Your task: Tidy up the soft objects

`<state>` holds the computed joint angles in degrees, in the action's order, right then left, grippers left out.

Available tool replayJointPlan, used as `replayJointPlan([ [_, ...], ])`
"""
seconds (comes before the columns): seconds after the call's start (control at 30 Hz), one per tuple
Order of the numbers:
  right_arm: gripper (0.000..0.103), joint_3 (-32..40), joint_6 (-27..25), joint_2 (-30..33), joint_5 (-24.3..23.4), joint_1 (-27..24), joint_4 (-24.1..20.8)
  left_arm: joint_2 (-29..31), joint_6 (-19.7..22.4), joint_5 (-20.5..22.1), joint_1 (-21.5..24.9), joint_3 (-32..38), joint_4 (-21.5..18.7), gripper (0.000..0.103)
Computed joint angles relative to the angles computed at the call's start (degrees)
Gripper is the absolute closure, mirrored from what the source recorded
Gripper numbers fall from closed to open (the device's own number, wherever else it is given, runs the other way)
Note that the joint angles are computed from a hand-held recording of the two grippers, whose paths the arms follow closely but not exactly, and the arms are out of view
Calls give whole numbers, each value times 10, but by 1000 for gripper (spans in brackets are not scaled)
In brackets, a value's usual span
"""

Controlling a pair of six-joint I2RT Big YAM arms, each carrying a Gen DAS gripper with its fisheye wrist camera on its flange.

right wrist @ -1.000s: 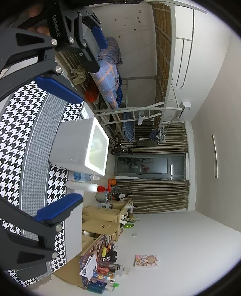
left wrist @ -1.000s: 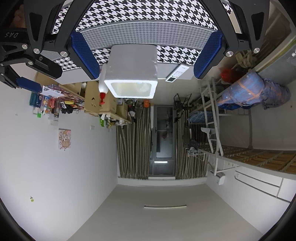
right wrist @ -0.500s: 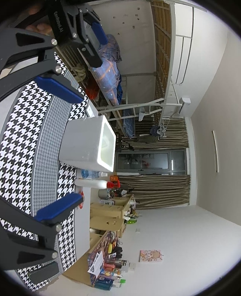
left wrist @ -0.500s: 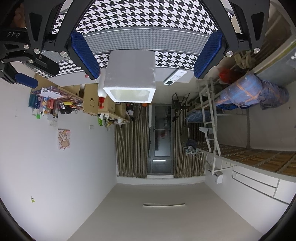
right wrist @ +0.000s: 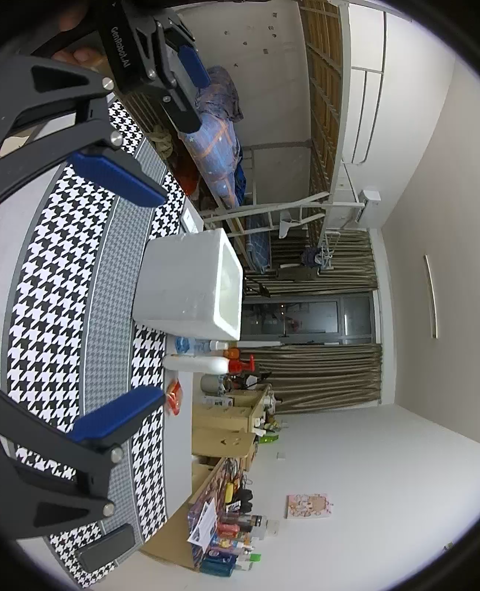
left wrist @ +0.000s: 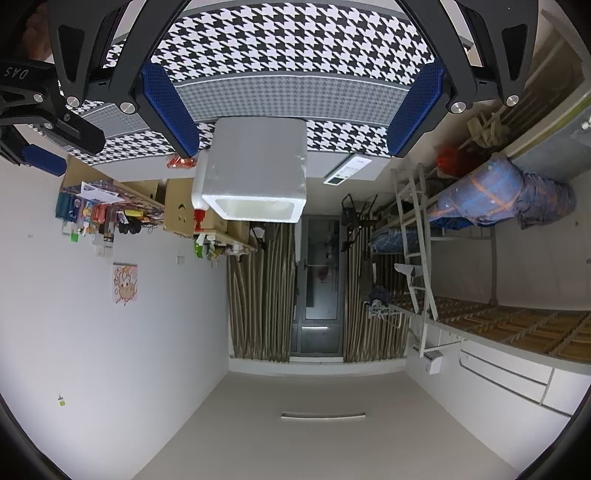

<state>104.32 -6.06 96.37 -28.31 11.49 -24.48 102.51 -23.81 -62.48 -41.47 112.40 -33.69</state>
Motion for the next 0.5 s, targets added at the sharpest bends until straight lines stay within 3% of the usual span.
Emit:
replayJointPlan([
  [0.5,4,-43,10,-16,-6,-10,25,-1,-20,-17,-9,-19,-4,1],
])
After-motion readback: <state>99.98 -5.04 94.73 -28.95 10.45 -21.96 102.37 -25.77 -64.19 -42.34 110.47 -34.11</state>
